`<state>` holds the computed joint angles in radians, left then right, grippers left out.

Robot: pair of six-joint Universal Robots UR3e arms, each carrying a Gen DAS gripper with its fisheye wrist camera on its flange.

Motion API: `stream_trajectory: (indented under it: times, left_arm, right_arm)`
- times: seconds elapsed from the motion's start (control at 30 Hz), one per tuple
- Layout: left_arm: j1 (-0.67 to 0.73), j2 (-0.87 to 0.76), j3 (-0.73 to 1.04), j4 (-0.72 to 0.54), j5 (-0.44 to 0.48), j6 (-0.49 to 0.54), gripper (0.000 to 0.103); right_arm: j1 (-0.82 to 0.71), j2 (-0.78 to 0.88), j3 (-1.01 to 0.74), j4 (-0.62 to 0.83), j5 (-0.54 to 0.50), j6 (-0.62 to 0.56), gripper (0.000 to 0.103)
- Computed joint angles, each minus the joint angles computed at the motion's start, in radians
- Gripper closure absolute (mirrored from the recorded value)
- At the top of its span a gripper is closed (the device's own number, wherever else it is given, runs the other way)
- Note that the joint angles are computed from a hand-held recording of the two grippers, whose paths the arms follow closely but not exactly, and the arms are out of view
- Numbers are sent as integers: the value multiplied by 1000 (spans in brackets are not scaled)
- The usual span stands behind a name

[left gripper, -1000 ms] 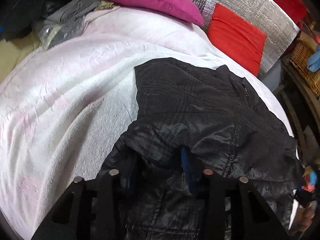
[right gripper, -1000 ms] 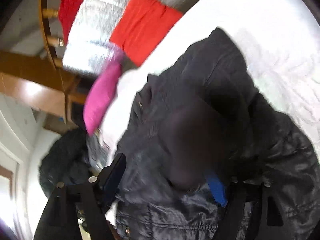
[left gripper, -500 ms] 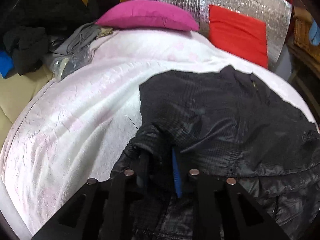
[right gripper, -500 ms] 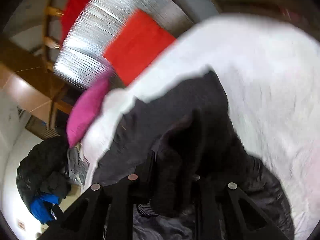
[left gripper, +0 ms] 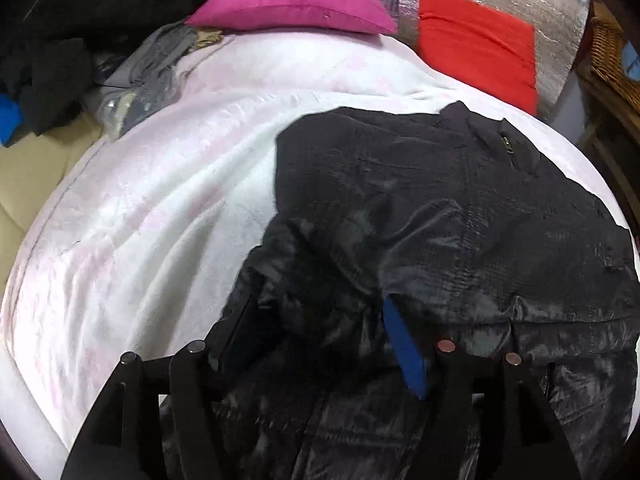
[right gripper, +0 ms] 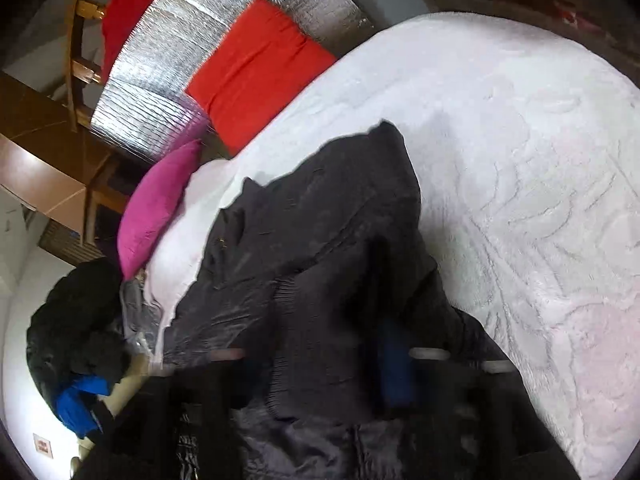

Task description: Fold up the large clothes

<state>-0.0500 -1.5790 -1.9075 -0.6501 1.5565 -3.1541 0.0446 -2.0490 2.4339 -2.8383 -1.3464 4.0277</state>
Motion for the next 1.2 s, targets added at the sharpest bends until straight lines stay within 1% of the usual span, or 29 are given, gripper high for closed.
stream_trajectory:
  times: [0.1, 0.13, 0.17, 0.2, 0.23, 0.3, 0.33, 0.37, 0.4, 0.47, 0.5, 0.53, 0.57, 0.67, 0.7, 0.77, 0.83, 0.9, 0.97, 1.0, 1.03, 1.1, 1.13, 1.17, 1.2]
  left_arm:
    - [6, 79, -49, 5, 32, -2, 37]
    - [6, 114, -72, 13, 44, -1, 37]
    - [4, 144, -90, 21, 57, -1, 37]
    - [3, 186, -123, 45, 68, 1, 37]
    - [-1, 217, -148, 71, 74, 6, 37]
    - [-25, 246, -182, 145, 89, 17, 34]
    - [-49, 246, -188, 185, 94, 28, 32]
    - [-63, 245, -192, 207, 84, 39, 31]
    - [-72, 240, -194, 228, 66, 48, 30]
    - [-92, 206, -184, 264, 37, 55, 29]
    - [-100, 186, -171, 268, 25, 53, 28]
    - [-106, 160, -156, 266, 8, 53, 28]
    - [-114, 131, -136, 259, 3, 52, 28]
    - [-125, 35, -72, 198, 25, 34, 28]
    - [-110, 10, -48, 143, 3, 37, 28]
    - [-95, -20, -19, 55, -6, 56, 28]
    - [-93, -20, -28, 51, -8, 70, 27]
    - [-90, -5, -38, 47, -4, 100, 27]
    - [-77, 20, -46, 40, -24, 104, 28]
    - [-57, 44, -56, 38, -48, 104, 28]
    - [-36, 71, -67, 41, -66, 105, 28]
    - [-7, 145, -116, 67, -77, 109, 28]
    - [16, 169, -129, 90, -78, 113, 28]
    - [34, 179, -135, 106, -78, 113, 28]
    - [61, 195, -144, 126, -77, 110, 26]
  right_arm:
    - [124, -17, -62, 68, -194, 4, 30]
    - [181, -27, -98, 105, -274, -10, 30]
    - [197, -27, -126, 126, -310, -26, 30]
    - [248, -23, -151, 127, -361, -40, 30]
    - [274, -12, -171, 115, -363, -62, 30]
    - [303, 12, -199, 103, -322, -104, 31]
    - [335, 50, -222, 98, -326, -110, 33]
    - [363, 87, -243, 94, -328, -110, 35]
    - [375, 127, -256, 77, -314, -105, 41]
    - [370, 195, -253, 17, -245, -78, 44]
    - [375, 219, -250, -2, -237, -66, 48]
    - [377, 255, -259, -20, -226, -60, 54]
    - [373, 290, -270, -37, -210, -57, 56]
    - [344, 344, -249, -124, -145, -51, 57]
    - [338, 360, -253, -124, -129, -50, 58]
    - [324, 379, -253, -101, -95, -51, 58]
    - [289, 379, -245, -45, -14, -65, 65]
    - [289, 404, -269, 8, 13, -75, 65]
    - [317, 399, -303, 44, -29, -88, 65]
    - [334, 385, -318, 58, -59, -98, 65]
    - [340, 358, -319, 65, -78, -102, 63]
    - [312, 285, -285, 82, -68, -84, 61]
    - [279, 234, -250, 91, -41, -76, 51]
    - [236, 163, -203, 102, -22, -61, 47]
    - [203, 90, -156, 107, -38, -41, 44]
